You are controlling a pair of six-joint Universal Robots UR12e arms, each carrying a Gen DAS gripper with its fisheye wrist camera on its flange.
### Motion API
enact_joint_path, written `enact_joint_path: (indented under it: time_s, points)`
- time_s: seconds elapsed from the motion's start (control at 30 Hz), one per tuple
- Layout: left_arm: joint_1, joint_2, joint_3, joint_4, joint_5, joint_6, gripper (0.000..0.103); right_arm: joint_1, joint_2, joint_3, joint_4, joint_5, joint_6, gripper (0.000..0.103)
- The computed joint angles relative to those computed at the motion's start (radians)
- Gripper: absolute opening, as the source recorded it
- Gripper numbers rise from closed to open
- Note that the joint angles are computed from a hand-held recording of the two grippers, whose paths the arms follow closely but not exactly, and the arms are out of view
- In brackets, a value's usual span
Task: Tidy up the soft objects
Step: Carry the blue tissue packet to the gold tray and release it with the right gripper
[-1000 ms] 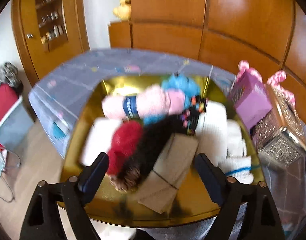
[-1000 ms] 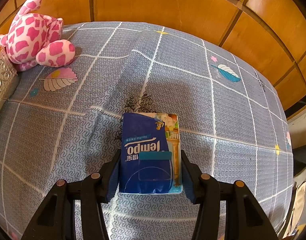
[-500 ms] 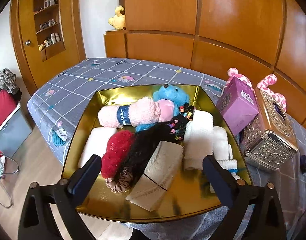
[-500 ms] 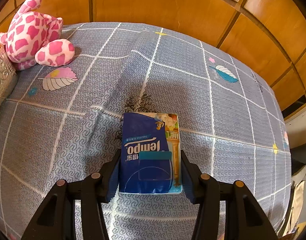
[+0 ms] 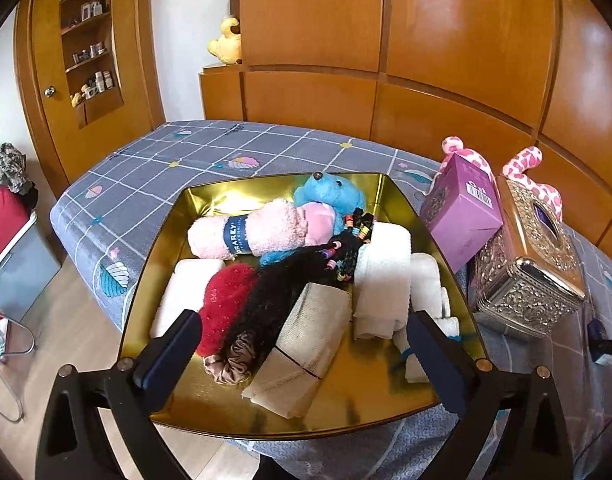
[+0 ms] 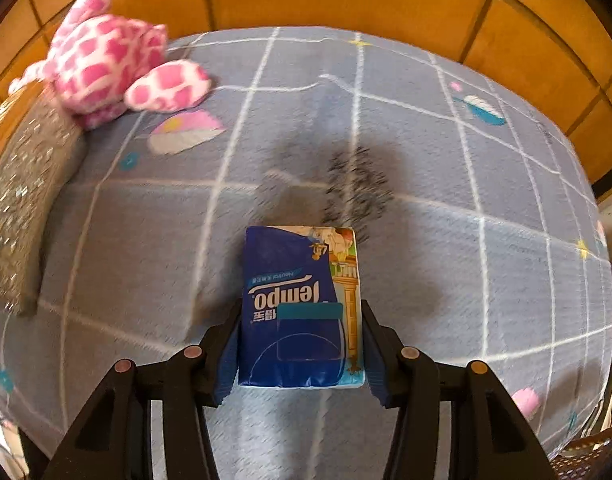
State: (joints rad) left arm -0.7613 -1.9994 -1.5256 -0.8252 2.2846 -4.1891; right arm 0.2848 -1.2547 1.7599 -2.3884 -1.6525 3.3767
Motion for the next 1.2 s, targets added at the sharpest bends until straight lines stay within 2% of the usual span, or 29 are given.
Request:
enact_joint_path:
  time_s: [0.1, 0.27, 0.47, 0.67, 0.87, 1.0, 1.1, 1.2]
  points:
    - [-0.001, -0.003, 0.003, 0.001, -0.004, 0.005, 0.103, 0.007, -0.014, 0.008, 0.001, 0.016, 0.016, 0.052]
    - [-0.002, -0.005, 0.006, -0.005, -0.006, 0.007, 0.103, 0.013, -0.056, 0.045, -0.095, 0.052, 0.046, 0.052]
    - [0.000, -0.005, 0.004, -0.007, -0.011, 0.006, 0.103, 0.042, -0.094, 0.060, -0.221, 0.088, 0.002, 0.052]
    - [0.004, -0.002, 0.002, -0.011, -0.016, -0.001, 0.103, 0.072, -0.105, 0.034, -0.327, 0.220, -0.102, 0.052]
    - [0.006, 0.021, -0.016, -0.027, 0.018, -0.019, 0.103, 0.123, -0.069, -0.037, -0.280, 0.361, -0.213, 0.052]
    - [0.015, 0.052, -0.042, -0.088, 0.060, -0.107, 0.103, 0.172, -0.015, -0.119, -0.173, 0.427, -0.300, 0.052]
    - [0.027, 0.073, -0.064, -0.128, 0.072, -0.187, 0.103, 0.208, 0.028, -0.182, -0.095, 0.440, -0.358, 0.052]
    - [0.036, 0.085, -0.080, -0.148, 0.070, -0.234, 0.103, 0.243, 0.077, -0.250, -0.041, 0.419, -0.361, 0.052]
